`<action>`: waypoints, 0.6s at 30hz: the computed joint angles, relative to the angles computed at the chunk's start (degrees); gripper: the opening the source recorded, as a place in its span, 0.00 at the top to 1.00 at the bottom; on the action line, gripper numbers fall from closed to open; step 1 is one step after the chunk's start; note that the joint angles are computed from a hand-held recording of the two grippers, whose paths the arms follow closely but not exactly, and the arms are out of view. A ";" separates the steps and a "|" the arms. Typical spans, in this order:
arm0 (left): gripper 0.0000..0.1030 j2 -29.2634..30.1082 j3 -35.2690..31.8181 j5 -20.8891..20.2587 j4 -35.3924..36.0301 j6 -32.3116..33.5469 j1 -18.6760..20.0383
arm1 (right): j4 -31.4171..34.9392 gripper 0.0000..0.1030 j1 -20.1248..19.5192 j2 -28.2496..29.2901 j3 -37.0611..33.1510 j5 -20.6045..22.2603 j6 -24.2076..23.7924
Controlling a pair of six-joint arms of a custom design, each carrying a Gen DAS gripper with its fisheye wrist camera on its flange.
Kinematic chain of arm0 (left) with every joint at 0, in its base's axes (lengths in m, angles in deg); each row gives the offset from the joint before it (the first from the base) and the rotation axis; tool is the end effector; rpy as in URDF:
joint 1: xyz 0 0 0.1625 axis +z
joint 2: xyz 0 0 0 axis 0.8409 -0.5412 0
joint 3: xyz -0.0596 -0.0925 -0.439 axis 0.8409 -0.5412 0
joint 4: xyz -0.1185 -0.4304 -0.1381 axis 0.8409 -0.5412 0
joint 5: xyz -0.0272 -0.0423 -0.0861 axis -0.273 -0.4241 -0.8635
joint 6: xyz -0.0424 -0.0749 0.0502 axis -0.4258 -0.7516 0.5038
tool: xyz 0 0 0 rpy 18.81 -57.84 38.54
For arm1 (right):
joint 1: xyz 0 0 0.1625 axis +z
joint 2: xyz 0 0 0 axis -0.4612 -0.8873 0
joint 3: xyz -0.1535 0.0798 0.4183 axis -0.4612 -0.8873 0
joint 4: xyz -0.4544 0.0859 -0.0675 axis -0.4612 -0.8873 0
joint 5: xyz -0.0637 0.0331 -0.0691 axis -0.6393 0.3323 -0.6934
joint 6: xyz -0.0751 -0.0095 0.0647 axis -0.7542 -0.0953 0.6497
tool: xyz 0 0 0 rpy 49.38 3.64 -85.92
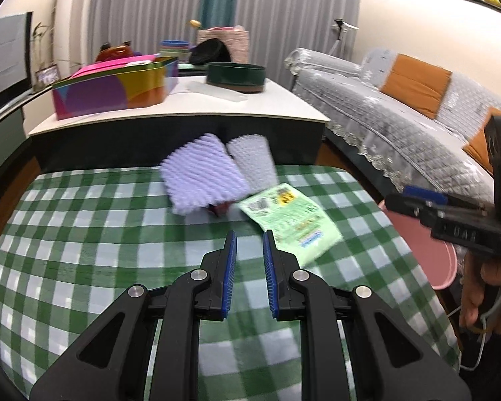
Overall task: Collect trash
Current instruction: 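Grasp the purple foam net with the left tool while the right tool grasps the green printed packet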
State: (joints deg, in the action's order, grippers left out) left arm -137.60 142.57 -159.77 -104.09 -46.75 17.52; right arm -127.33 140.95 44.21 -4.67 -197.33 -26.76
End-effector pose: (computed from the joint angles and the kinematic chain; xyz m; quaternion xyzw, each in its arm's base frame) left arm -0.0437 -0.7806 0.3762 0.3368 0.8690 -0.3065 0.1936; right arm 0.3934 -0.7411 0.0243 0.0977 -0.8685 0.3919 0.2874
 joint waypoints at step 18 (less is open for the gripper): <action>0.77 9.41 -14.56 0.19 3.86 -7.38 3.06 | 11.38 0.25 -4.67 6.58 -12.21 7.29 5.07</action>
